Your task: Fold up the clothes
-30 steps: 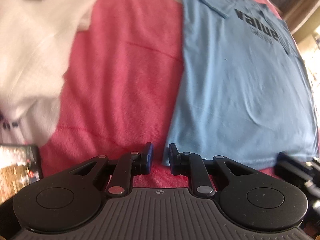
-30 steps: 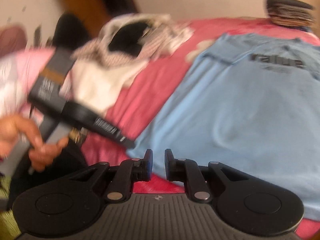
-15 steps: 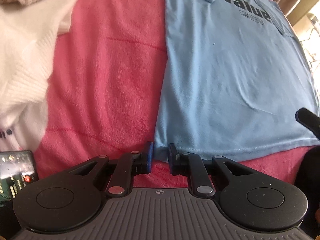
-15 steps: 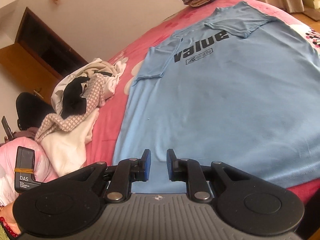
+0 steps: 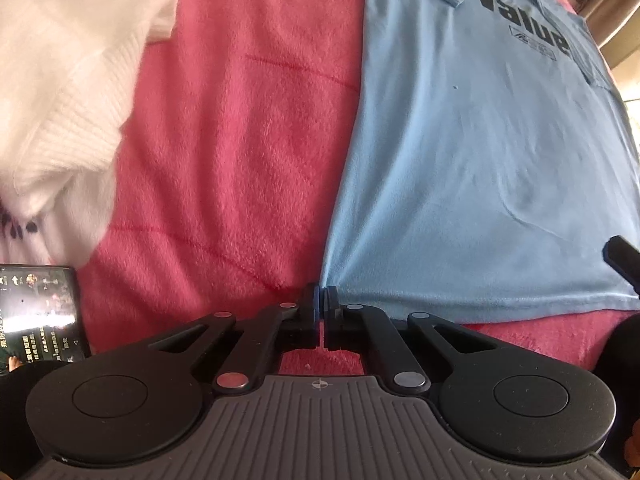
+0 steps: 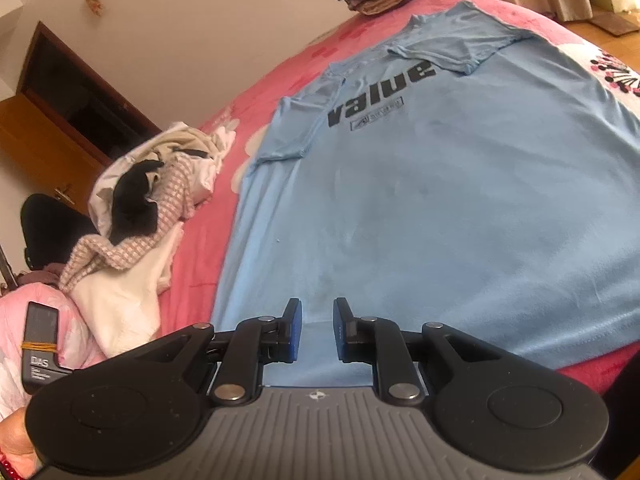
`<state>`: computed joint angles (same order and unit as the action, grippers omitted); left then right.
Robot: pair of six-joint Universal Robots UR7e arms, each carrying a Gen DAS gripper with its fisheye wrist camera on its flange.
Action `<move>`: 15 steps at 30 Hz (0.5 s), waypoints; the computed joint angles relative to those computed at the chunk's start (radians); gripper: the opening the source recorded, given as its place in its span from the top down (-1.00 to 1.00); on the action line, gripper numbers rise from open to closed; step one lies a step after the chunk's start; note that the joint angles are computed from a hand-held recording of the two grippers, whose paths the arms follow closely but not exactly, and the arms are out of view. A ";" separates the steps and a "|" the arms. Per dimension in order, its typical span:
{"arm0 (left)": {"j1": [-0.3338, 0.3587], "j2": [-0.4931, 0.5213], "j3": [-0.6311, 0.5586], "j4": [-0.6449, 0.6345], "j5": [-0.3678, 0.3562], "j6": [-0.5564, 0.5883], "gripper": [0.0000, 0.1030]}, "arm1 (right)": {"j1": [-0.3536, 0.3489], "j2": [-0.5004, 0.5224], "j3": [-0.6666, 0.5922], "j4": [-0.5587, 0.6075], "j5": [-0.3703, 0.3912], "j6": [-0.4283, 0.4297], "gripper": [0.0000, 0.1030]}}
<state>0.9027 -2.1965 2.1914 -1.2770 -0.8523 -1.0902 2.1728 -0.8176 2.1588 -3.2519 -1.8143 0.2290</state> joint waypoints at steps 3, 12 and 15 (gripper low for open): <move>0.014 0.003 -0.010 -0.002 -0.005 0.004 1.00 | 0.011 0.014 -0.029 0.090 -0.042 -0.017 0.63; 0.006 0.006 -0.003 0.017 0.008 0.005 0.94 | 0.050 0.119 -0.115 0.197 -0.168 -0.118 0.65; -0.001 0.009 -0.015 0.039 0.020 0.001 0.88 | 0.071 0.065 -0.082 0.294 -0.187 -0.056 0.65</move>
